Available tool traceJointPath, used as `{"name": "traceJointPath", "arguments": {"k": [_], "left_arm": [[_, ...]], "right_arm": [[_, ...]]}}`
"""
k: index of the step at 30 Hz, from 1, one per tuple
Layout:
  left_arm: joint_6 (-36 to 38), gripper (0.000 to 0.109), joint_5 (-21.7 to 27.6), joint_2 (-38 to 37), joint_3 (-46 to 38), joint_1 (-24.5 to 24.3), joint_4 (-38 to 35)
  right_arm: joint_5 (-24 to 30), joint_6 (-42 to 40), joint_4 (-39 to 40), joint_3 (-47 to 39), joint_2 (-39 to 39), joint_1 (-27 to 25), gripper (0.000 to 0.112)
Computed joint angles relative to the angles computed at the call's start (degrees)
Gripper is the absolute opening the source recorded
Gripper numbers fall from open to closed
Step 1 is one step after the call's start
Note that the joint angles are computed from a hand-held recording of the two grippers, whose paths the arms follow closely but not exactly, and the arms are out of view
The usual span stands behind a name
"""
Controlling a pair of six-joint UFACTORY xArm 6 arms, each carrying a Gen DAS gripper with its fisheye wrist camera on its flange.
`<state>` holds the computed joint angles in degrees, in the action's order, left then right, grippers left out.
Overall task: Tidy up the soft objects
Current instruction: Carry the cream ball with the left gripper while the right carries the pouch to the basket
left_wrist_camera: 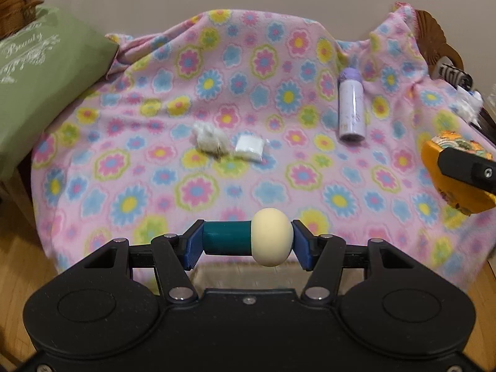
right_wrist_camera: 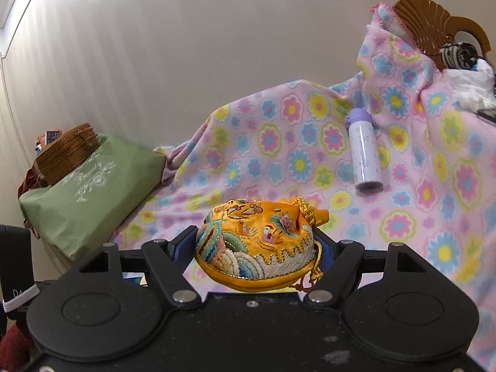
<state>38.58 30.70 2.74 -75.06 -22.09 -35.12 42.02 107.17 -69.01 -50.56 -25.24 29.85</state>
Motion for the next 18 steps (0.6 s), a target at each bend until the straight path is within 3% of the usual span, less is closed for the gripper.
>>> {"name": "traceJointPath", "arguments": {"k": [4, 11, 18], "left_arm": [[0.79, 0.055, 1.63, -3.81, 4.76, 0.73, -2.69], [-0.61, 0.055, 4.35, -4.42, 6.67, 1.14, -1.02], [-2.69, 0.055, 7.77, -3.41, 7.06, 0.62, 1.41]], "right_arm": [[3.09, 0.07, 4.57, 1.58, -0.93, 3.86, 0.075], [3.24, -1.52, 13.01, 4.74, -2.22, 6.68, 0.075], [1.37, -4.72, 19.64, 5.47, -0.8, 4.86, 0.075]]}}
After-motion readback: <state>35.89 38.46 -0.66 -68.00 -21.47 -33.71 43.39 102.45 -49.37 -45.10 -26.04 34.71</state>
